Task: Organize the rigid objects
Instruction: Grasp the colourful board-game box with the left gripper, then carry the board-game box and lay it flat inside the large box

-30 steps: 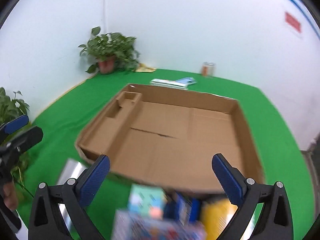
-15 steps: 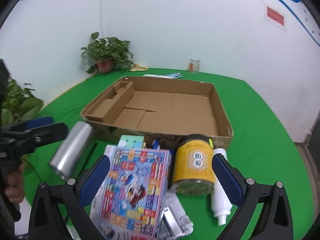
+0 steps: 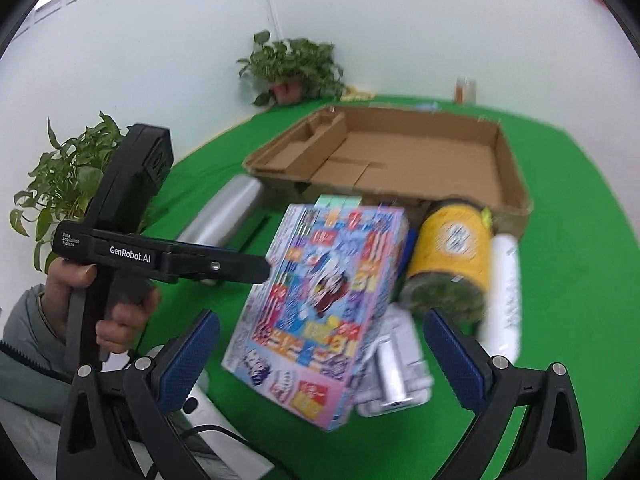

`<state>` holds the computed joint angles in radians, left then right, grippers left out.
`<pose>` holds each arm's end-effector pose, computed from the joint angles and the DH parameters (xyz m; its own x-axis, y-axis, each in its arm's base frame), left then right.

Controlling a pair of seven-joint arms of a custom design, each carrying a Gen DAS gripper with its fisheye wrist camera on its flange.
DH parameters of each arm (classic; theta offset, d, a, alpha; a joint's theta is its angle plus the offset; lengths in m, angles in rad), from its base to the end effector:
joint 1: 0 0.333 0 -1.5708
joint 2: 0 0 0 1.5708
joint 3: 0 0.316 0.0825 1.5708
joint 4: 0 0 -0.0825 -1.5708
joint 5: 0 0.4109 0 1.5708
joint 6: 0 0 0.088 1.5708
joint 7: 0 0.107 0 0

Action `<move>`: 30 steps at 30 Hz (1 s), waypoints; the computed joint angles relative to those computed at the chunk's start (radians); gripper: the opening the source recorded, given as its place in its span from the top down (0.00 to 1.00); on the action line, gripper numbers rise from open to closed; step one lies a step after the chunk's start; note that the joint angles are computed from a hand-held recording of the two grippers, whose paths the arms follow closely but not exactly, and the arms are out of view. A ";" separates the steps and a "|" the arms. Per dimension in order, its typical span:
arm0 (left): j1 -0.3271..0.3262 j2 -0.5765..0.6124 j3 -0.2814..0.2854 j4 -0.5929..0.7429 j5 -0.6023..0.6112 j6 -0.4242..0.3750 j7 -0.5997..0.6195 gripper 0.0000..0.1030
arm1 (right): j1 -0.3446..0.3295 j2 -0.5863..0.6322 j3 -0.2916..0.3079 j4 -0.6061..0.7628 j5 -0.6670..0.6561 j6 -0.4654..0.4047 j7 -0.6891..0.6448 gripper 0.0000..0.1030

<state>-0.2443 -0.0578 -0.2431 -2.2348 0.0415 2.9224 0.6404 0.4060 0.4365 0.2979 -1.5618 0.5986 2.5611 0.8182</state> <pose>0.5160 -0.2783 0.4669 0.2107 -0.8320 0.5132 -0.7659 -0.4667 -0.4422 0.5953 0.4485 0.4540 0.8548 -0.4755 -0.2078 -0.4763 -0.5598 -0.6781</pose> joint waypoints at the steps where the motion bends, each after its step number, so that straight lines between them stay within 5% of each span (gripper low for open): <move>1: -0.008 0.010 0.003 0.006 -0.034 -0.006 0.031 0.02 | 0.015 0.021 -0.013 0.020 -0.024 -0.025 0.043 0.02; 11: -0.027 0.091 -0.005 0.078 -0.287 -0.089 0.227 0.13 | 0.074 0.174 -0.043 0.183 -0.179 -0.124 0.218 0.10; 15: -0.024 0.101 -0.026 0.070 -0.476 -0.039 0.366 0.22 | 0.090 0.208 -0.058 0.222 -0.230 -0.151 0.284 0.14; 22: -0.032 0.072 -0.009 0.045 -0.382 -0.031 0.277 0.26 | 0.100 0.238 -0.056 0.254 -0.279 -0.168 0.347 0.17; 30: -0.017 0.004 -0.007 0.016 -0.078 -0.036 0.046 0.32 | 0.089 0.212 -0.036 0.223 -0.259 -0.104 0.345 0.20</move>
<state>-0.2611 -0.0534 -0.2500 -2.2184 -0.0369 2.8869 0.6864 0.4947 0.6489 0.2621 -1.3386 0.3398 2.4570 1.1635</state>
